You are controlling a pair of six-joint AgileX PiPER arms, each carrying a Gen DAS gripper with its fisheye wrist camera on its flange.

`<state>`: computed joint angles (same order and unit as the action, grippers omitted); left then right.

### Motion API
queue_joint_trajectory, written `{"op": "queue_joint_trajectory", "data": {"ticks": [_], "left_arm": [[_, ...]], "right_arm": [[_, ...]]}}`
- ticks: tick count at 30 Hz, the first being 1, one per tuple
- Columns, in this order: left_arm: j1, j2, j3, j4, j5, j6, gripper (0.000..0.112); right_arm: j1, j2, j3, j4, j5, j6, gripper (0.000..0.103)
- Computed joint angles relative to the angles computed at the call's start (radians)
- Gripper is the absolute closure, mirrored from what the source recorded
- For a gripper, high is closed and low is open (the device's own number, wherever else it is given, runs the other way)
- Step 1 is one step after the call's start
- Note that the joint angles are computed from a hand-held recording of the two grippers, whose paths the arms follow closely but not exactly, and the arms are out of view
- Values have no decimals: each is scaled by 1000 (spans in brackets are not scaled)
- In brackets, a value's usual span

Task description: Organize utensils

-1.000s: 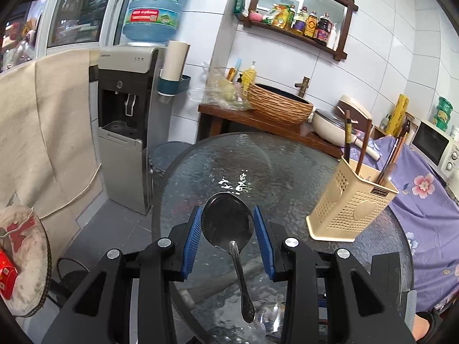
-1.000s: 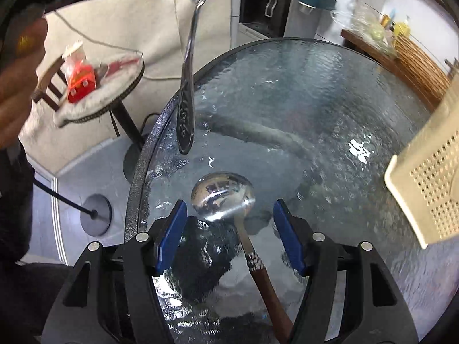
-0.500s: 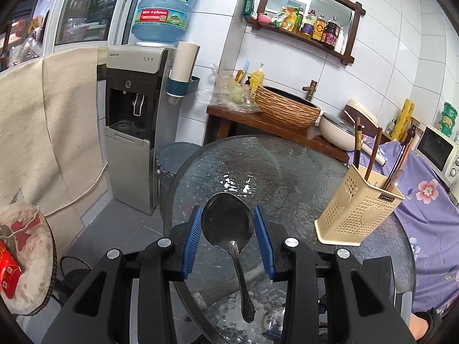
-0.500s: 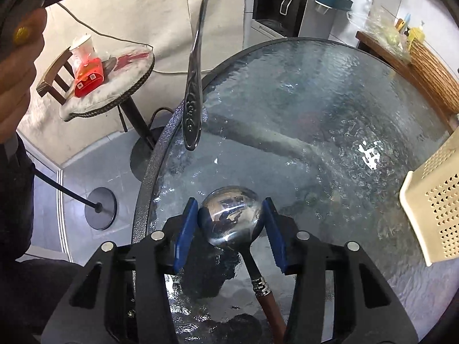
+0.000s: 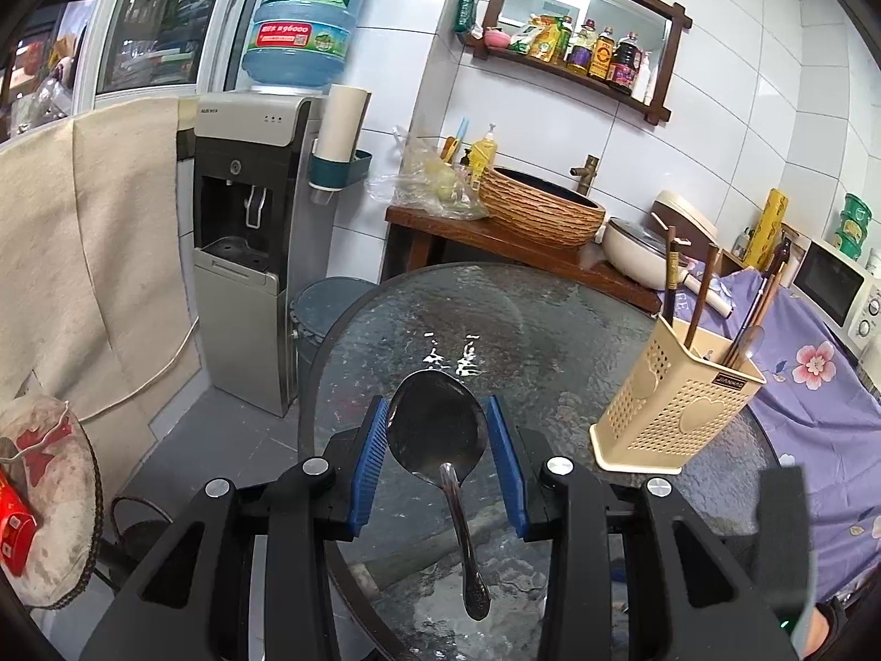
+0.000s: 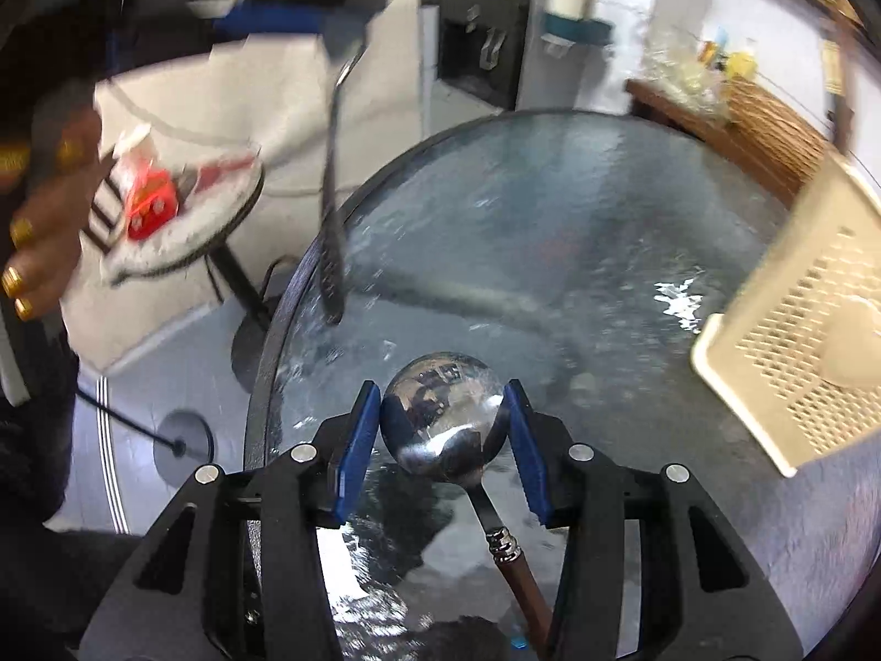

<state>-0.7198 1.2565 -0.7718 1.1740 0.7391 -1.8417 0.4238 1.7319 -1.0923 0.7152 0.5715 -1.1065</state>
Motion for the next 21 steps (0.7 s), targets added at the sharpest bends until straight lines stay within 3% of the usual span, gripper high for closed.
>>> {"op": "queue_joint_trajectory", "data": {"ticks": [8, 21], "left_arm": [[-54, 59, -60, 3, -4, 13, 76], [-142, 173, -196, -13, -20, 69, 76]], "right_arm": [[-192, -115, 53, 238, 87, -142, 57], [-394, -219, 92, 374, 213, -199, 57]]}}
